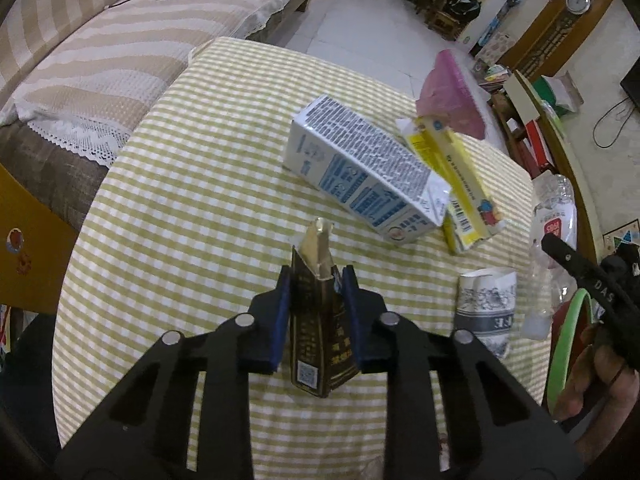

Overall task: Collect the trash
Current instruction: 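Carry the brown box and plastic bottle in both tools over the bin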

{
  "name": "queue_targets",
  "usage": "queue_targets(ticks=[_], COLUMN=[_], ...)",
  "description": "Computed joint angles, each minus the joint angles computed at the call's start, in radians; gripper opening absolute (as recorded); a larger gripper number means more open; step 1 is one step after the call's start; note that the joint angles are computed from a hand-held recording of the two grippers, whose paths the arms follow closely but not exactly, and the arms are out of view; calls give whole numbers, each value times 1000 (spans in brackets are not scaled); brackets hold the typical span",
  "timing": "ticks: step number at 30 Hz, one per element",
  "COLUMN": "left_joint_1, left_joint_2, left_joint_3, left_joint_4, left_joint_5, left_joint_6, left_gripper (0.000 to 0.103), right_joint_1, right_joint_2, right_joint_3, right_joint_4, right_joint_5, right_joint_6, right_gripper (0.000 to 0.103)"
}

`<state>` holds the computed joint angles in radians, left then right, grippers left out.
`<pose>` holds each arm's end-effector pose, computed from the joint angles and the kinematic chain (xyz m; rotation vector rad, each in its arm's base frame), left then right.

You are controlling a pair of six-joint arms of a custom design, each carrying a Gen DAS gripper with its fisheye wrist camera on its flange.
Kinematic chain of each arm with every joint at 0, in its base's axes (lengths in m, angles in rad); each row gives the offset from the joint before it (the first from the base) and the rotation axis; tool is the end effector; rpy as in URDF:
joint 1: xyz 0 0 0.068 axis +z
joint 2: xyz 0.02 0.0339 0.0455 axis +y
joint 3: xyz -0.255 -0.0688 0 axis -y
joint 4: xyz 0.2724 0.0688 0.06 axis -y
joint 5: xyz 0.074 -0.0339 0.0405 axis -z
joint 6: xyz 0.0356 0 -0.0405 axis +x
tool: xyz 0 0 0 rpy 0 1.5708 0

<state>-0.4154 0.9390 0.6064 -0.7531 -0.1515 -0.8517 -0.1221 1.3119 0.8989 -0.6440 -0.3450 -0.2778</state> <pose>0.1828 -0.0747 0.1905 -0.6230 2.5803 -0.2264 0.2805 -0.0223 0.2120 -0.3155 2.5401 0.3032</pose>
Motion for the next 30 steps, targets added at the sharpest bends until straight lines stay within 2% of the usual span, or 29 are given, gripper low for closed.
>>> queue_targets(ticks=[6,16,22,30], left_joint_1=[-63,-241,-378,-501], left_joint_2=[-74,-115,-46,131], left_joint_3=[33,163,292,442], left_joint_4=[-72,-209,-261,-214], left_joint_5=[-35,-166,-251,-285], left_joint_6=[-17,-76,-98,-81], left_gripper=[20,20,20,20], right_joint_1=[-41,-154,-283,-552], right_joint_2=[-108,-282,-320,-262], right_joint_3=[-4,8,41,128], right_joint_4=[-76,-241,-325,-439], right_joint_5=[-36,-136,-212,-318], right_joint_6=[-26,-103,-175,-345], right_gripper=[60,60,60,60])
